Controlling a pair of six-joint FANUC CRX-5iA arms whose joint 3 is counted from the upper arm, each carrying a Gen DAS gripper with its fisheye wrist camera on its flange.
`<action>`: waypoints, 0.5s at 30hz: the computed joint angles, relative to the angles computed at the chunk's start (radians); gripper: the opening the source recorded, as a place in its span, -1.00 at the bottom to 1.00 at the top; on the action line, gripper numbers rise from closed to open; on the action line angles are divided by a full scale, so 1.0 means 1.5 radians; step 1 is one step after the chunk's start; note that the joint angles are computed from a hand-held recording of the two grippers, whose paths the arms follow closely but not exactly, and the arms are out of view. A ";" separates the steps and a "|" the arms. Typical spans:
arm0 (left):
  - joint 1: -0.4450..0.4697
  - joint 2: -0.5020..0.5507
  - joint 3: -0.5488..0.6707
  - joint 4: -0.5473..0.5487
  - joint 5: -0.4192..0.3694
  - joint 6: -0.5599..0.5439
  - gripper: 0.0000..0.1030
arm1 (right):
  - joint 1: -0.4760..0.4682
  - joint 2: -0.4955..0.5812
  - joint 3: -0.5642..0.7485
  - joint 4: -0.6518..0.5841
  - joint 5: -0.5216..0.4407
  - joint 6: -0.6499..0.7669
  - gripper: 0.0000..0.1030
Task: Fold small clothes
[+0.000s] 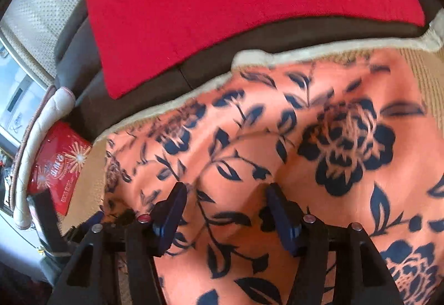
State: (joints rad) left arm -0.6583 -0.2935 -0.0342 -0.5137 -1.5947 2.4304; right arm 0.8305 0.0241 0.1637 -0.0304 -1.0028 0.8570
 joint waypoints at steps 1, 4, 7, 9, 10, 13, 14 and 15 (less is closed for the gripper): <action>-0.012 0.009 0.006 -0.005 -0.004 0.010 0.72 | 0.001 0.000 -0.002 0.013 0.020 -0.005 0.24; -0.033 0.027 0.021 -0.021 -0.013 0.030 0.82 | -0.002 0.020 0.013 0.067 0.032 -0.031 0.24; -0.032 0.023 0.017 -0.023 -0.010 0.035 0.94 | -0.019 0.055 0.041 0.080 0.021 -0.039 0.24; -0.026 0.016 0.010 -0.022 -0.002 0.030 0.99 | -0.033 0.092 0.079 0.065 -0.027 -0.029 0.23; -0.023 0.014 0.008 -0.020 0.002 0.027 1.00 | -0.040 0.105 0.091 0.052 -0.043 -0.026 0.23; -0.023 0.015 0.014 -0.014 0.002 0.025 1.00 | -0.025 0.112 0.091 0.090 -0.049 -0.037 0.24; -0.004 -0.006 0.001 -0.011 0.004 0.004 1.00 | -0.018 0.113 0.094 0.102 -0.055 -0.035 0.24; -0.006 -0.005 0.002 -0.014 0.003 0.005 1.00 | -0.017 0.110 0.092 0.103 -0.054 -0.037 0.24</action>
State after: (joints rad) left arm -0.6666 -0.3009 -0.0306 -0.5345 -1.5905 2.4374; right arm 0.8046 0.1890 0.3022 0.1244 -1.0841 0.8021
